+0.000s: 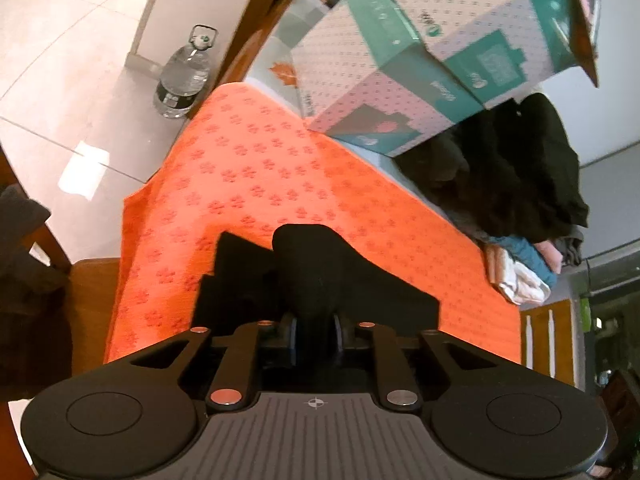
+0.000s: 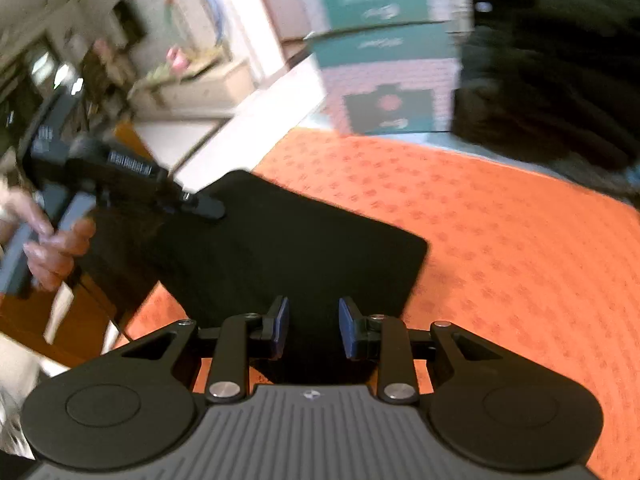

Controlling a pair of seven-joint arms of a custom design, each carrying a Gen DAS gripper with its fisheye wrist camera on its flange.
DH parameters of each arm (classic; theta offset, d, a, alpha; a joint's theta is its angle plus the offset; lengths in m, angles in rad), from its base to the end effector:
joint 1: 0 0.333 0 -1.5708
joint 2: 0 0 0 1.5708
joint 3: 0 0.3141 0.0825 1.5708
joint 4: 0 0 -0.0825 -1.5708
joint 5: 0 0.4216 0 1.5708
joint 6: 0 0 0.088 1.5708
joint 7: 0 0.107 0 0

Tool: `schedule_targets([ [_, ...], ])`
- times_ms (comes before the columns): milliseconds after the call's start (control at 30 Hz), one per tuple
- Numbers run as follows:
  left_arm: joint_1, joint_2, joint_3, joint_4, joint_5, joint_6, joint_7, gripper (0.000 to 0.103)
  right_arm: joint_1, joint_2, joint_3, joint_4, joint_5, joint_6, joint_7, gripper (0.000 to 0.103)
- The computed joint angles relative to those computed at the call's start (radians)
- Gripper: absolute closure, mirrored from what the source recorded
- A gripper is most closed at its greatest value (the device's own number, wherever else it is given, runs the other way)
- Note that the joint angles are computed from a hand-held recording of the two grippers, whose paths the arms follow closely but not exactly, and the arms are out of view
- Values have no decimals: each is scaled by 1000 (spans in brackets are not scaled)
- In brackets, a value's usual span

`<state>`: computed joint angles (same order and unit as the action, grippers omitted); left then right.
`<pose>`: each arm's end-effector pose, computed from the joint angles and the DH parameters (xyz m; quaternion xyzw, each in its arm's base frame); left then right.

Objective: Fold clothes

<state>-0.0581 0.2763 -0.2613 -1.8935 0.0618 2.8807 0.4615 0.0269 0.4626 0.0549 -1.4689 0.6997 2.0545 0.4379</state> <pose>0.6632 -0.2092 0.4256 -0.8620 0.3637 -0.3528 0.0117 0.7379 0.0888 0.4234 -0.8931 0.3068 0.0279 0.3278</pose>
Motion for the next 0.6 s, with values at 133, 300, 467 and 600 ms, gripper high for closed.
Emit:
schedule_targets([
  [133,-18,-8,24,-21,39,13,-46,78,43,-14,-4,-60,-76,64,-60,71],
  [300,-30,-43,45,-83,82,74,-114,70,56,-25,-8,-81,-104,83,-72,71],
  [467,-61,-91,83,-117,198,72,-218,65,48,-24,-1,-55,-71,84,-73,71],
  [600,-65,-104,75,-110,236,33,-214,56,57,-3,-1,-25,-81,91,-60,71],
])
